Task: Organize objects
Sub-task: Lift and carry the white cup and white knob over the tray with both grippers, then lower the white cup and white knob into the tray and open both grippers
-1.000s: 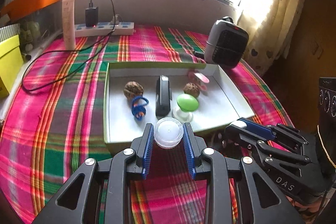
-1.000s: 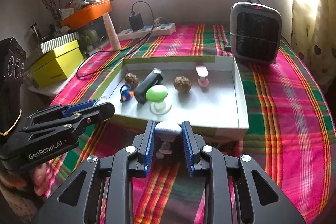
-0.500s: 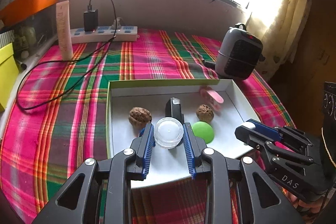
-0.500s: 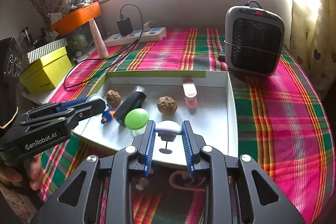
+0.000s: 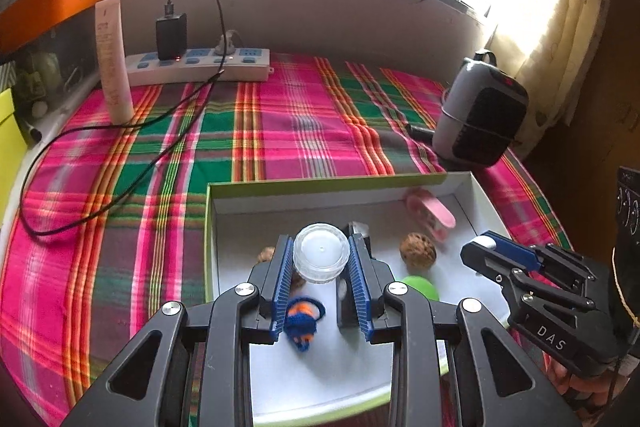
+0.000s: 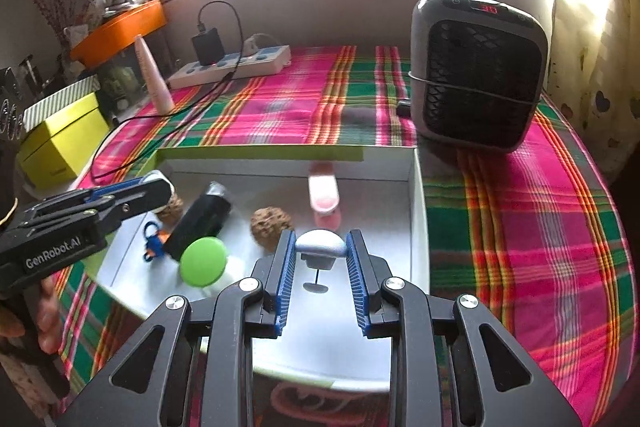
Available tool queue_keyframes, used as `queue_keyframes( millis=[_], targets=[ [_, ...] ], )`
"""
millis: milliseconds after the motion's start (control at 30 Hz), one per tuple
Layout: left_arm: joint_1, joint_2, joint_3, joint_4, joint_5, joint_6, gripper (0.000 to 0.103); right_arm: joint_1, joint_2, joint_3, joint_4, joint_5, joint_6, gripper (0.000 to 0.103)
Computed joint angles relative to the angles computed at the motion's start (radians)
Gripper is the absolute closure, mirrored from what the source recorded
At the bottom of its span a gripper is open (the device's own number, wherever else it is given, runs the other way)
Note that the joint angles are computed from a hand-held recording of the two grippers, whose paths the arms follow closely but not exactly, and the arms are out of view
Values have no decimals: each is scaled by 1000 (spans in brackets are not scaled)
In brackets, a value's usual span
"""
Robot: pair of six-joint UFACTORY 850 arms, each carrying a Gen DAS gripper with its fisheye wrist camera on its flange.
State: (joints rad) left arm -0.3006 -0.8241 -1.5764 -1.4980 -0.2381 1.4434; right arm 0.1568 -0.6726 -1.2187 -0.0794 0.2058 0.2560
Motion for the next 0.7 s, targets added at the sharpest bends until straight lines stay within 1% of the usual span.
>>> queue_keyframes(
  millis=[200, 300, 367, 400, 467, 700],
  targets=[
    [0, -39, -64, 112, 5, -118, 77, -5, -34, -45, 2, -37, -21, 76],
    [-2, -63, -99, 203, 6, -204, 77, -7, -45, -57, -22, -42, 1, 76],
    [-4, -75, -115, 221, 3, -221, 77, -8, -50, -61, -30, -45, 8, 76],
    [-5, -83, -127, 255, 4, -254, 77, -8, -53, -64, -34, -48, 11, 76],
    [-5, -94, -144, 300, -2, -307, 77, -7, -54, -65, -5, -46, -22, 76],
    [-7, -112, -169, 384, 4, -384, 77, -8, -60, -73, -27, -46, -8, 76]
  ],
)
